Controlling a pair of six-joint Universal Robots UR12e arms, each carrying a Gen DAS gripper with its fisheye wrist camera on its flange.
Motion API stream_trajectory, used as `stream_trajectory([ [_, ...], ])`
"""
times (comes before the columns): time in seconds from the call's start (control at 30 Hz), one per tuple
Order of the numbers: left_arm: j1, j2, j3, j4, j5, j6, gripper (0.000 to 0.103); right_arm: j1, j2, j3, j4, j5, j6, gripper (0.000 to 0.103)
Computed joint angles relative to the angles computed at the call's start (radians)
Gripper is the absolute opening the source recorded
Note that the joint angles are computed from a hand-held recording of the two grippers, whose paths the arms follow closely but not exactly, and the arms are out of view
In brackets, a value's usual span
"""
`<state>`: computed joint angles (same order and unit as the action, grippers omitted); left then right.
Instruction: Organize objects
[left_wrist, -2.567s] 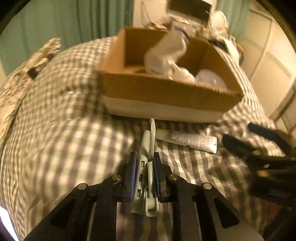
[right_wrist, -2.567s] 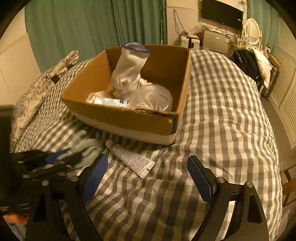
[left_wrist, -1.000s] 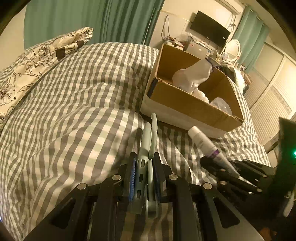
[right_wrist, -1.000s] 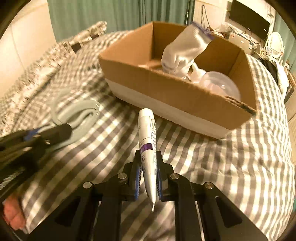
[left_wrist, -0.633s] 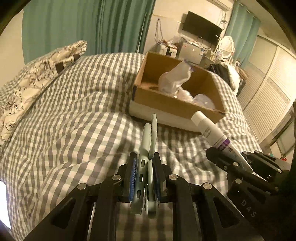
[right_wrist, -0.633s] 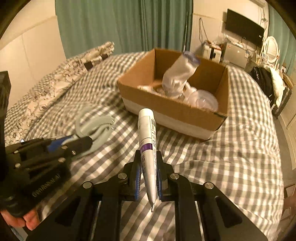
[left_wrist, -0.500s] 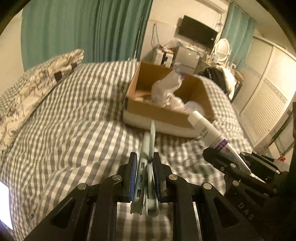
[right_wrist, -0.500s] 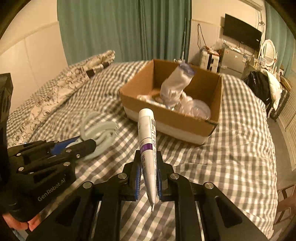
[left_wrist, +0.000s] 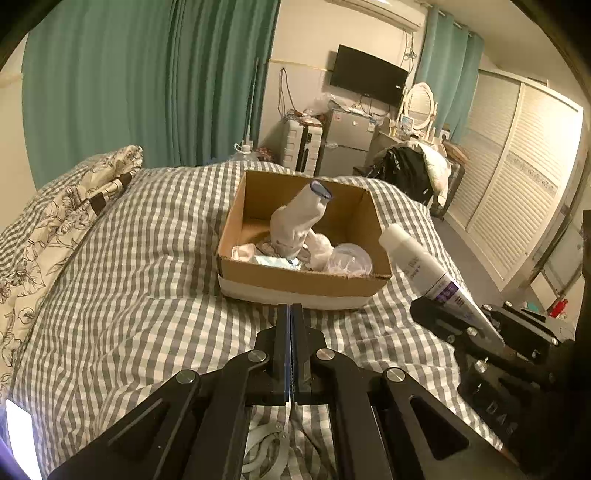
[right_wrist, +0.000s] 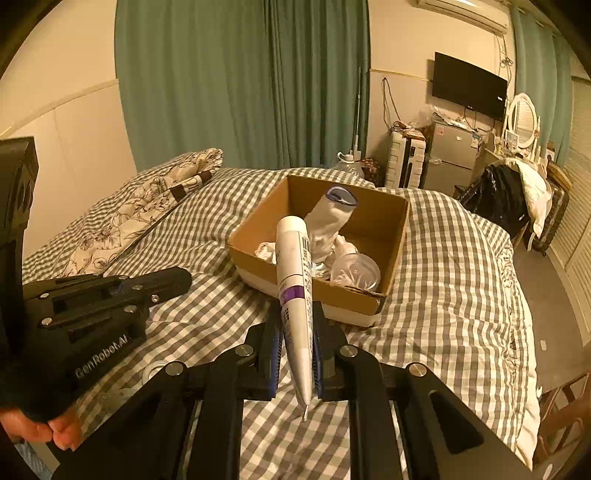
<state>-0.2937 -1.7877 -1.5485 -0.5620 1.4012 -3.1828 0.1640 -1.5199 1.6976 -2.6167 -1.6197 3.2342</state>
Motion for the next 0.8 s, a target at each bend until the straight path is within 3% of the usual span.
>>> stream_trajectory([
  [0.1,-0.006,-0.005,-0.012,-0.022,0.028,0.035,0.003,-0.012,-0.001,0.011,0.002,0.013,0.014,0.013],
  [0.17,-0.01,-0.006,-0.027,-0.049,0.046,0.058,0.014,-0.017,0.0,0.02,0.008,0.015,0.023,0.013],
  [0.23,-0.013,-0.006,-0.048,-0.08,0.073,0.073,0.053,-0.021,0.0,0.029,0.013,0.027,0.029,0.013],
  [0.3,-0.014,-0.005,-0.071,-0.089,0.099,0.072,0.065,-0.025,0.0,0.037,0.02,0.038,0.033,0.013],
  [0.4,-0.011,-0.002,-0.083,-0.143,0.106,0.088,0.065,-0.024,0.005,0.043,0.035,0.04,0.036,0.013],
  [0.47,-0.012,0.009,-0.102,-0.135,0.111,0.118,0.066,-0.024,0.006,0.047,0.043,0.046,0.036,0.013],
  [0.53,-0.014,0.023,-0.118,-0.139,0.102,0.169,0.08,-0.023,0.006,0.05,0.051,0.048,0.037,0.013],
  [0.6,-0.018,0.032,-0.13,-0.143,0.104,0.21,0.084,-0.02,0.007,0.051,0.058,0.049,0.04,0.013],
  [0.8,-0.035,0.041,-0.155,-0.125,0.151,0.286,0.083,-0.008,0.0,0.056,0.072,0.042,0.037,0.013],
])
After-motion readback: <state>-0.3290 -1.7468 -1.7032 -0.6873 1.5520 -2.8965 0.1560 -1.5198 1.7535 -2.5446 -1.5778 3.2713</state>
